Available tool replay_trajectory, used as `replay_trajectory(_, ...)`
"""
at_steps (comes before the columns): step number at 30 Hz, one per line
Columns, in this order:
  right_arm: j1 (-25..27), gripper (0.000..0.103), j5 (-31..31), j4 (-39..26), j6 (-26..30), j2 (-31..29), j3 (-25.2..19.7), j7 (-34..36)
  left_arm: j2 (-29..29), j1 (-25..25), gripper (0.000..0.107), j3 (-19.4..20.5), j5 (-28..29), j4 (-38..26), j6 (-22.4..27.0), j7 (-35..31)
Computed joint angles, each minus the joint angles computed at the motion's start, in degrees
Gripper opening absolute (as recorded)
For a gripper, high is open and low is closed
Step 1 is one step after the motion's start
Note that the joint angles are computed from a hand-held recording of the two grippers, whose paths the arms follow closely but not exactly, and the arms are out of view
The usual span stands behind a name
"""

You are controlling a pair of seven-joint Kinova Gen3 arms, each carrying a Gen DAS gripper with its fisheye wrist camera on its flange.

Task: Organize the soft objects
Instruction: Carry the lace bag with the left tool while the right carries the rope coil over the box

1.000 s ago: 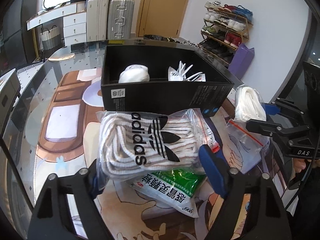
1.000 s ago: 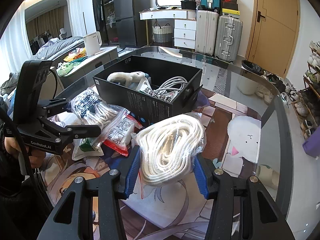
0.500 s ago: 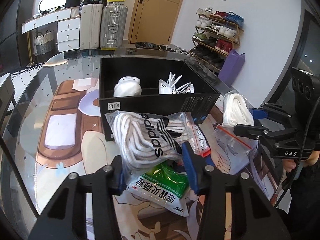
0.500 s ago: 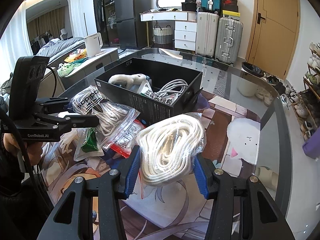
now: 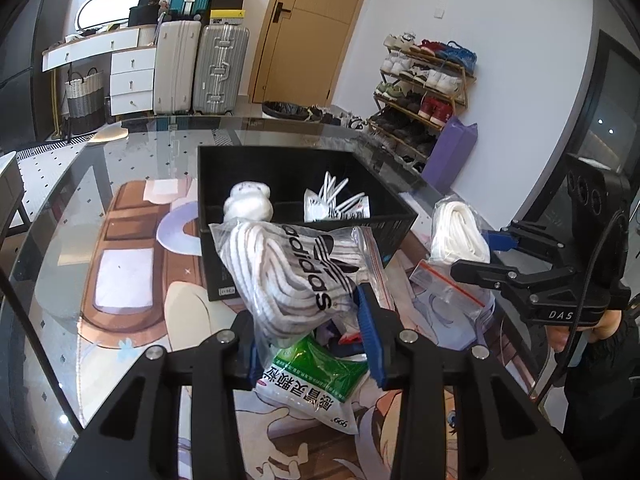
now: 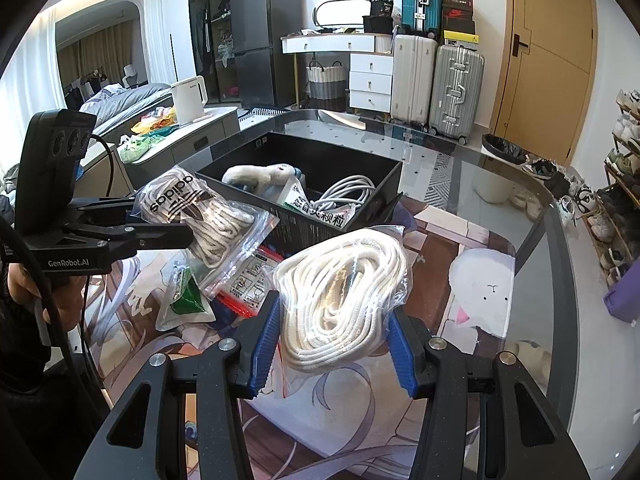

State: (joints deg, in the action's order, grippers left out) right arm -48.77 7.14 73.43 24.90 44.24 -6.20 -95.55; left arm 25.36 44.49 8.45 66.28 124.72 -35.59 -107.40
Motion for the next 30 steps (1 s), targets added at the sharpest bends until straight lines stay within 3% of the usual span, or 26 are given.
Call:
replay_trajectory(16, -2.9, 0.05, 0.9, 2.9, -6.3, -2.1, 3.7, -5.4, -2.3, 1.0, 0.038, 1.5, 1.9, 2.9, -7.9, 2.2)
replay_trajectory(30, -3.0, 0.05, 2.1, -3.8, -3.3, 0.1, 3.6, -7.6, -2.2, -1.4, 0.038, 1.8, 3.5, 0.4, -9.4, -0.2)
